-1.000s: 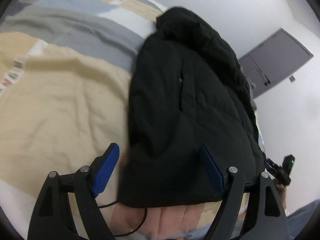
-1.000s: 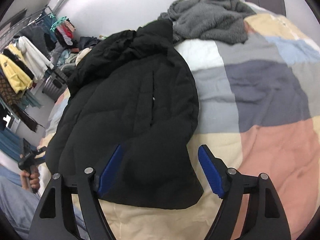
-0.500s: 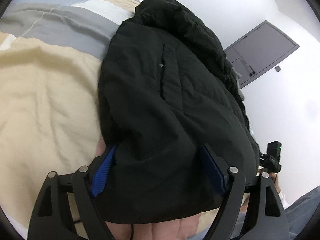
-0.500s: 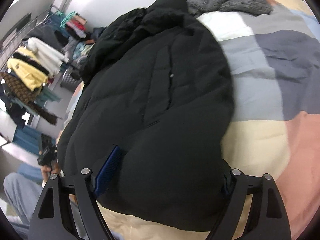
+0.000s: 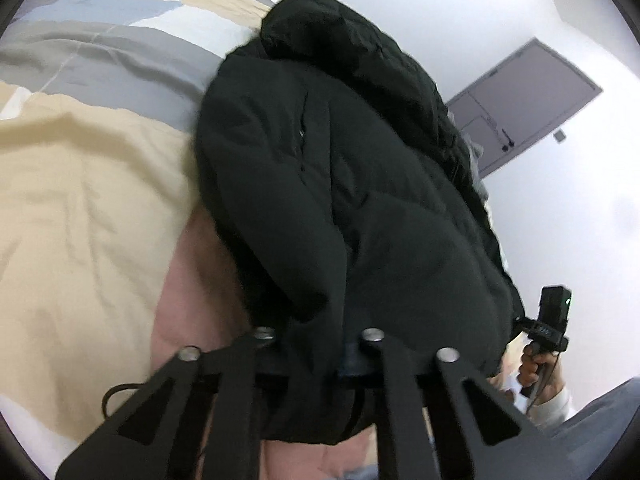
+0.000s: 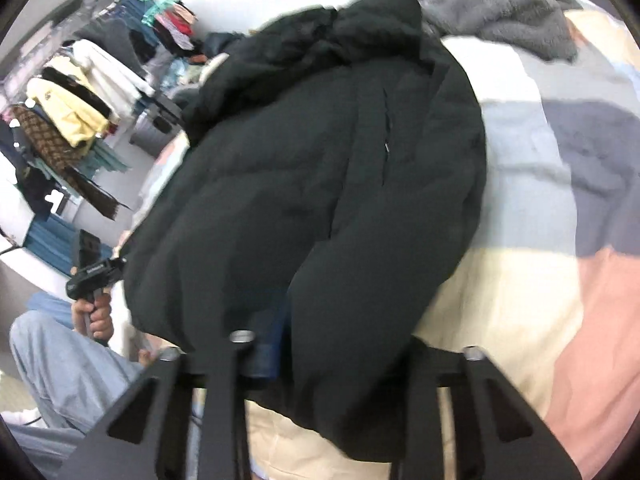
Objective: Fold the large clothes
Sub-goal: 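Lift the hem with both tools and fold it toward the collar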
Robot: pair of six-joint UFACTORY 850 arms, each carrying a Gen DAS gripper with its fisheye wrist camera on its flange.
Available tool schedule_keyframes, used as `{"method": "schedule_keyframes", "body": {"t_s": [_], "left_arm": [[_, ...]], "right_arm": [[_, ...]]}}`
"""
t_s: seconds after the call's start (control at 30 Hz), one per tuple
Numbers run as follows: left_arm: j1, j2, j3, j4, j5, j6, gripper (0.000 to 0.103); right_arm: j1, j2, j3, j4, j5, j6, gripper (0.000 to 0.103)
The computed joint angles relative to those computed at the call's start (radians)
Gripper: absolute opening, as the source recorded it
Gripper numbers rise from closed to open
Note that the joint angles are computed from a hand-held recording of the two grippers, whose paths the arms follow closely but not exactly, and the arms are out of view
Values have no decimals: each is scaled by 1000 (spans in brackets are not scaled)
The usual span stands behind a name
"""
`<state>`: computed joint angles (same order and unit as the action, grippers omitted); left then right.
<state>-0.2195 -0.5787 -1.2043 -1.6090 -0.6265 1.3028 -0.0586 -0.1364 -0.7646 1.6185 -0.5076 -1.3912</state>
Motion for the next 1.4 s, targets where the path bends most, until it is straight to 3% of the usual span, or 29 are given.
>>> {"method": "schedule_keyframes", "body": {"t_s": [0.17, 0.7, 0.8, 0.93, 1.2, 1.4], "left_arm": [[24, 49, -4, 17, -18, -58, 5], [50, 114, -211, 258, -19, -432, 3], [46, 148, -204, 252, -4, -449, 3], [19, 228, -159, 368, 63, -567, 3], [-32, 422, 20, 452, 201, -664, 4], [-50, 447, 44, 531, 219, -770, 4]], "right_arm": [[4, 75, -14, 25, 33, -31, 10], [-32, 128, -238, -88, -46, 135, 7], [-41, 143, -261, -124, -66, 174, 7], [-40, 195, -256, -196, -57, 234, 7], [-43, 370, -105, -260, -59, 322, 7], [-58, 389, -79, -296, -53, 411, 7]]}}
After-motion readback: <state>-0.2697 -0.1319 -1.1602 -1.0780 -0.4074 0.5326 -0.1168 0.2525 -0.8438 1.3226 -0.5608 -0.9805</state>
